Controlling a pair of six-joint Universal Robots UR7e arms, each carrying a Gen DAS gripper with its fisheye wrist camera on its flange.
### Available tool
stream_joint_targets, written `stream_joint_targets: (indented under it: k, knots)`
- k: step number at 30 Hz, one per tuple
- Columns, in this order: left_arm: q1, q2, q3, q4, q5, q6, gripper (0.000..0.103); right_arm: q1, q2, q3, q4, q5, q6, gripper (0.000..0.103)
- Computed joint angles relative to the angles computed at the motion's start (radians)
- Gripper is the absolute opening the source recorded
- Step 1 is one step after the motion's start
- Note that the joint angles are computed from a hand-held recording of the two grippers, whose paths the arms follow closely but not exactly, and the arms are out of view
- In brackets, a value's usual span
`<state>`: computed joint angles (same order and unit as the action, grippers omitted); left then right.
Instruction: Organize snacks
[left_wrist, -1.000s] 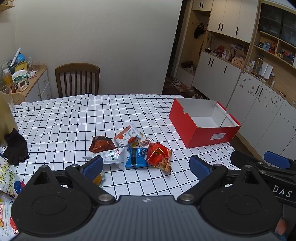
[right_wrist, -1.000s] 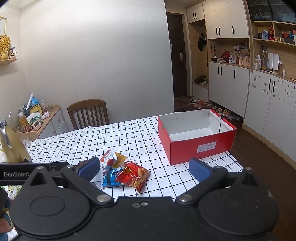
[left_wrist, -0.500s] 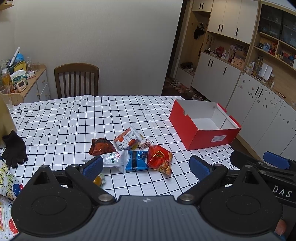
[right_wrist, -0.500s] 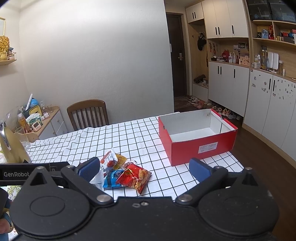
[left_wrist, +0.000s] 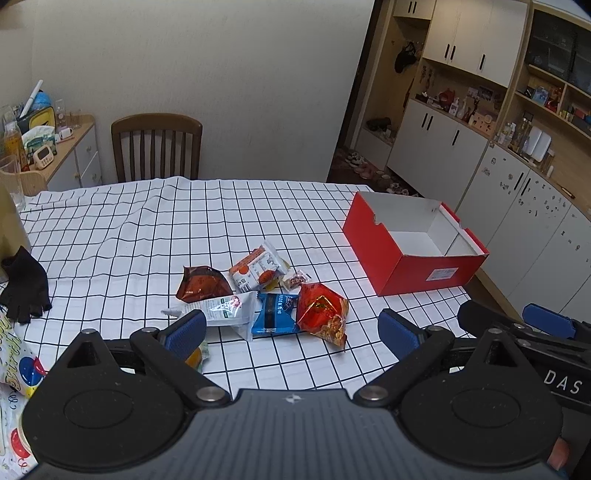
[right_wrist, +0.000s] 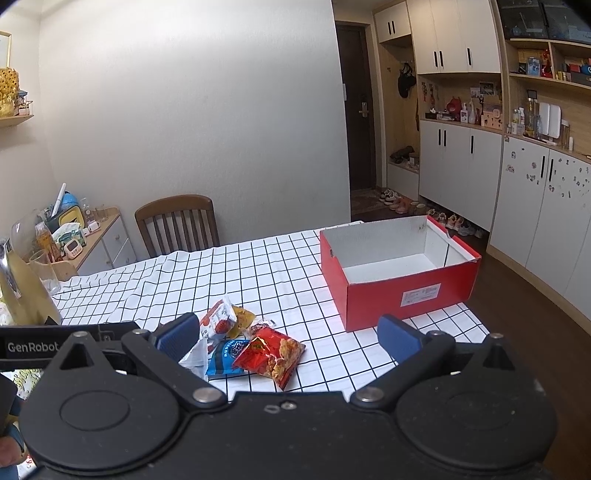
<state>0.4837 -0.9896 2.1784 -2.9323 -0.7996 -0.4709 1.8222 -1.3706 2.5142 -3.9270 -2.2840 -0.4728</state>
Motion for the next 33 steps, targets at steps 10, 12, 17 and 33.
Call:
stream_joint_targets:
  k: [10, 12, 17, 33]
  knots:
    - [0.048, 0.037, -0.012, -0.052, -0.012, 0.025, 0.1, -0.087, -0.048, -0.006, 0.12, 0.121, -0.008, 0.103]
    - [0.06, 0.044, -0.009, -0.068, -0.01, 0.032, 0.1, -0.116, -0.054, -0.007, 0.141, 0.163, -0.033, 0.103]
    - [0.089, 0.069, -0.009, -0.039, 0.026, 0.016, 0.1, -0.203, -0.045, -0.021, 0.206, 0.255, -0.135, 0.103]
    - [0.245, 0.144, -0.071, 0.068, 0.092, -0.089, 0.099, -0.367, 0.093, -0.221, 0.439, 0.378, -0.479, 0.101]
